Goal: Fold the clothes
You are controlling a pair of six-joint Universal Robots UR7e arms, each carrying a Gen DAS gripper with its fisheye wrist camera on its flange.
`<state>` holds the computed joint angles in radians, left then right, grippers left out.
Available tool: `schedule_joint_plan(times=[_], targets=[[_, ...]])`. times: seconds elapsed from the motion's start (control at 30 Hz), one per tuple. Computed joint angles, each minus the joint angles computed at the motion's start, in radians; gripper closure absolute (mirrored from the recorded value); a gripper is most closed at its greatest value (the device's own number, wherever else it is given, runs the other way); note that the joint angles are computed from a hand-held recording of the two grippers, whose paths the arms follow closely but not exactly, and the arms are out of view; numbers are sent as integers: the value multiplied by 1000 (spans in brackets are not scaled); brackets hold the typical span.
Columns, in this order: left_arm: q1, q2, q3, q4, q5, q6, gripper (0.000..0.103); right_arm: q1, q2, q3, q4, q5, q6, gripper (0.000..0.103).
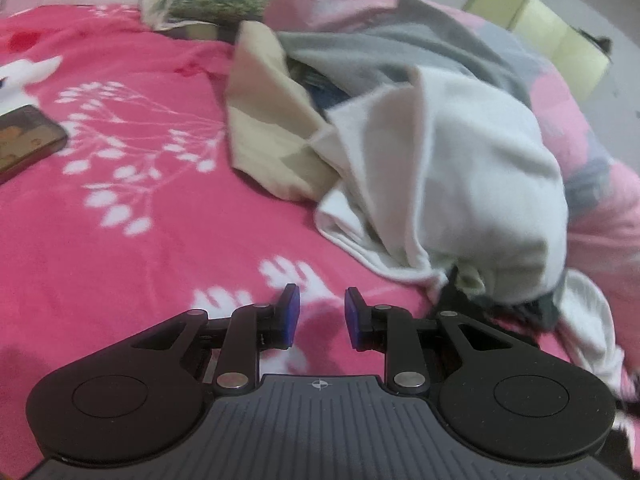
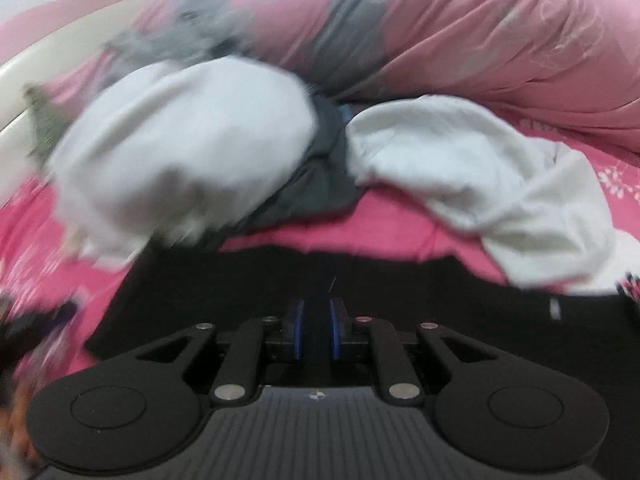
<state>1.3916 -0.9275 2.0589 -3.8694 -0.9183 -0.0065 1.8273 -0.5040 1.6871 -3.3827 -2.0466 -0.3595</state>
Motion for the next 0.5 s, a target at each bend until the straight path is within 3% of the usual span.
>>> schedule_joint_plan(times=[0.1,0.23,0.3,0.43,0.5], targets=[[4,-13,10,-20,-21,-19,78,28,-77,147,3,15,50,89],[15,-55,43,12,-153,14,77,59,-148,336,-90,10,144,89],[23,-94,62,105,-249,42,76,68,-171,418,-160,-9,195,89],[-5,-185,109,349,-329,157,74,73,-226,594,-316,-76,295,89],[0,-251,144,506,-417,172,73,72,-231,655,-389,-101,320,89]])
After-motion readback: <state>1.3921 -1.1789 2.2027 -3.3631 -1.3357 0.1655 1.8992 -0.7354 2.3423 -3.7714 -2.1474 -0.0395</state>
